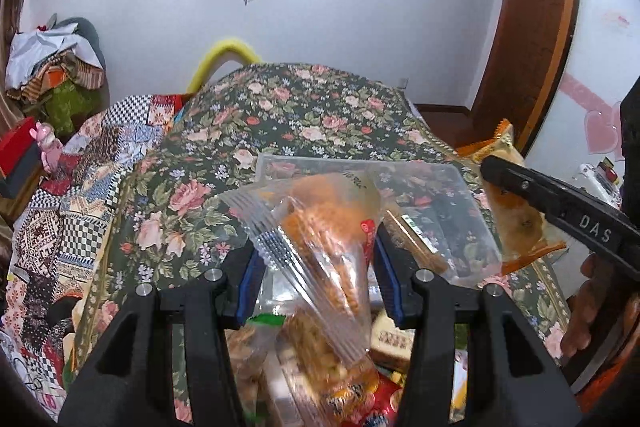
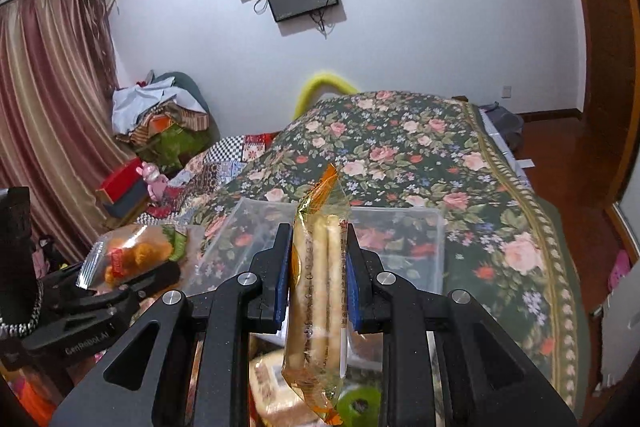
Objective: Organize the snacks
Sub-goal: 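Lower both held snacks into the clear box and open both tools, then grasp the cookie bag with left tool while right tool grasps the green biscuit pack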
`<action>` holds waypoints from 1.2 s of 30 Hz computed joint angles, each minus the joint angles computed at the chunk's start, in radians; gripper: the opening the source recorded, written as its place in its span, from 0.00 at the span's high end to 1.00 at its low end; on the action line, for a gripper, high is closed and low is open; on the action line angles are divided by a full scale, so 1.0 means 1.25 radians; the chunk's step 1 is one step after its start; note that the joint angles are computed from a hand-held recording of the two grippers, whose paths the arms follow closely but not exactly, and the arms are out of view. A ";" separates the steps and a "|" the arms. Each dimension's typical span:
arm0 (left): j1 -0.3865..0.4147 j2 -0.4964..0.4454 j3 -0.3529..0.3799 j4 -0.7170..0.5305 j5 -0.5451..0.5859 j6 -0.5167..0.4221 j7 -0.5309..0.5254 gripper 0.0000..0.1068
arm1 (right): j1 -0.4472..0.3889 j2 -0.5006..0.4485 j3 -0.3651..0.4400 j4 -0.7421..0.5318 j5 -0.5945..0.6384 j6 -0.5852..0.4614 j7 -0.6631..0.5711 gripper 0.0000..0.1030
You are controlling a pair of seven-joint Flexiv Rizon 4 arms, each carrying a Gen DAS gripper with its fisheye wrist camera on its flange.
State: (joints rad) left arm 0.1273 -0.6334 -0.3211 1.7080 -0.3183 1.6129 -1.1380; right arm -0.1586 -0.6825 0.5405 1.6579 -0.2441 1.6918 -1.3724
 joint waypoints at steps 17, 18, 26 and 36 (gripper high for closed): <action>-0.121 -0.082 0.160 -0.139 0.009 -0.142 -0.071 0.49 | 0.094 -0.044 -0.059 -0.105 0.099 -0.168 -0.099 0.78; -0.116 -0.080 0.153 -0.137 0.007 -0.147 -0.069 0.47 | 0.102 -0.040 -0.069 -0.107 0.106 -0.178 -0.102 0.77; -0.050 -0.020 0.075 -0.054 -0.026 -0.101 -0.027 0.36 | 0.132 0.005 -0.109 -0.080 0.177 -0.186 -0.146 0.44; 0.059 0.084 -0.005 0.104 -0.031 0.002 0.039 0.18 | 0.091 0.093 -0.090 0.038 0.228 -0.093 -0.216 0.32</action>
